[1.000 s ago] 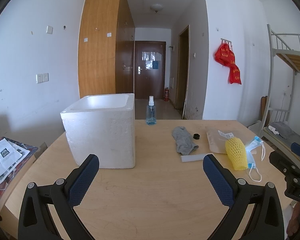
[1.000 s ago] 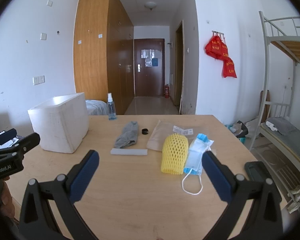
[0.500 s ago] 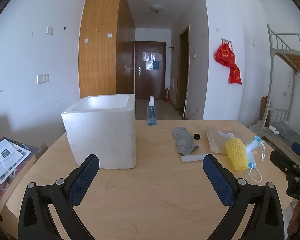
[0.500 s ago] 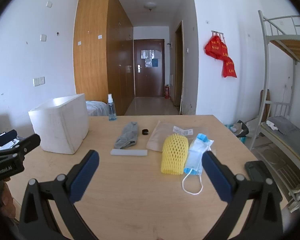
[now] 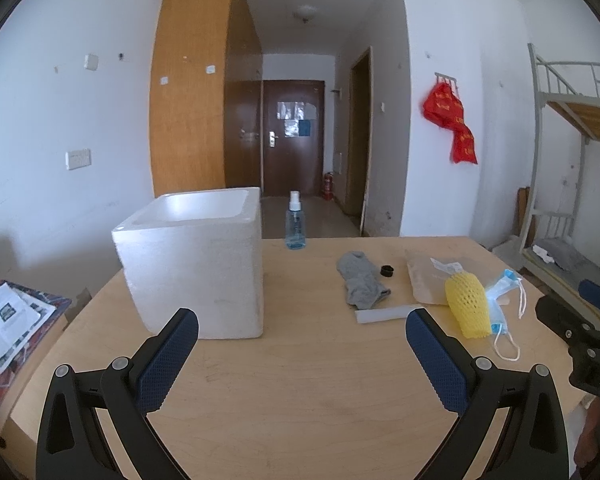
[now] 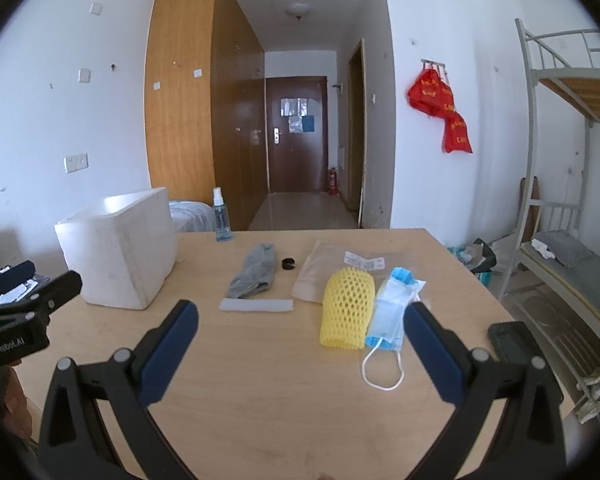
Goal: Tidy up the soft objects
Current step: 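Reach the left gripper to the yellow foam net while the right gripper approaches the blue mask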
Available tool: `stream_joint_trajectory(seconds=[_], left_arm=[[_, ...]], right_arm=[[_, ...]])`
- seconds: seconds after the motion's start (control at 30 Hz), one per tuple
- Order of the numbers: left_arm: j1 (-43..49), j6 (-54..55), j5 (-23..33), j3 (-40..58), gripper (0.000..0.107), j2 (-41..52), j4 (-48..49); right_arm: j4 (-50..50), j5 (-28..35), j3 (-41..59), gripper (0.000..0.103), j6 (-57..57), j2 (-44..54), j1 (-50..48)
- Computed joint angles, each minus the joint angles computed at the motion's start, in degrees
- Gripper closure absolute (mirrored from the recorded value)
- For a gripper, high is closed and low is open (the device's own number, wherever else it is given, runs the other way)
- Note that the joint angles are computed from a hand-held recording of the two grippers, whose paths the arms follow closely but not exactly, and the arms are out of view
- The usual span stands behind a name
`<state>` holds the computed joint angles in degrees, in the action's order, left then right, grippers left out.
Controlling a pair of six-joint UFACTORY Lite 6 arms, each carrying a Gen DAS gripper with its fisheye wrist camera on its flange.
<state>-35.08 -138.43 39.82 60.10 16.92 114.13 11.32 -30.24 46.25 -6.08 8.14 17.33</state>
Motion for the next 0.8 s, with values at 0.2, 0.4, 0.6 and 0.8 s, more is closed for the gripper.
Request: stream_joint_trajectory(seconds=[0.2, 0.4, 0.6, 0.8], left_arm=[[0.5, 6.8, -4.0, 7.3, 0.004, 3.6, -2.1], [0.6, 17.6, -8.6, 18.5, 0.004, 10.3, -7.7], [1.5, 28.6, -13.7, 30.9, 0.004, 18.7, -15.1], [3.3, 48.7, -18.7, 45.8, 0.004, 29.1, -32.0]], right_arm=[[-3.1, 2.2, 2.3, 0.0, 1.7, 0.9, -2.2], [-6.0, 7.1, 8.5, 0.0, 4.5, 5.3, -5.1], [-12.0, 11.9, 16.3, 0.0, 10.7, 11.5, -8.8], [-16.1, 16.2, 23.3, 0.0, 13.6, 16.8, -10.8]])
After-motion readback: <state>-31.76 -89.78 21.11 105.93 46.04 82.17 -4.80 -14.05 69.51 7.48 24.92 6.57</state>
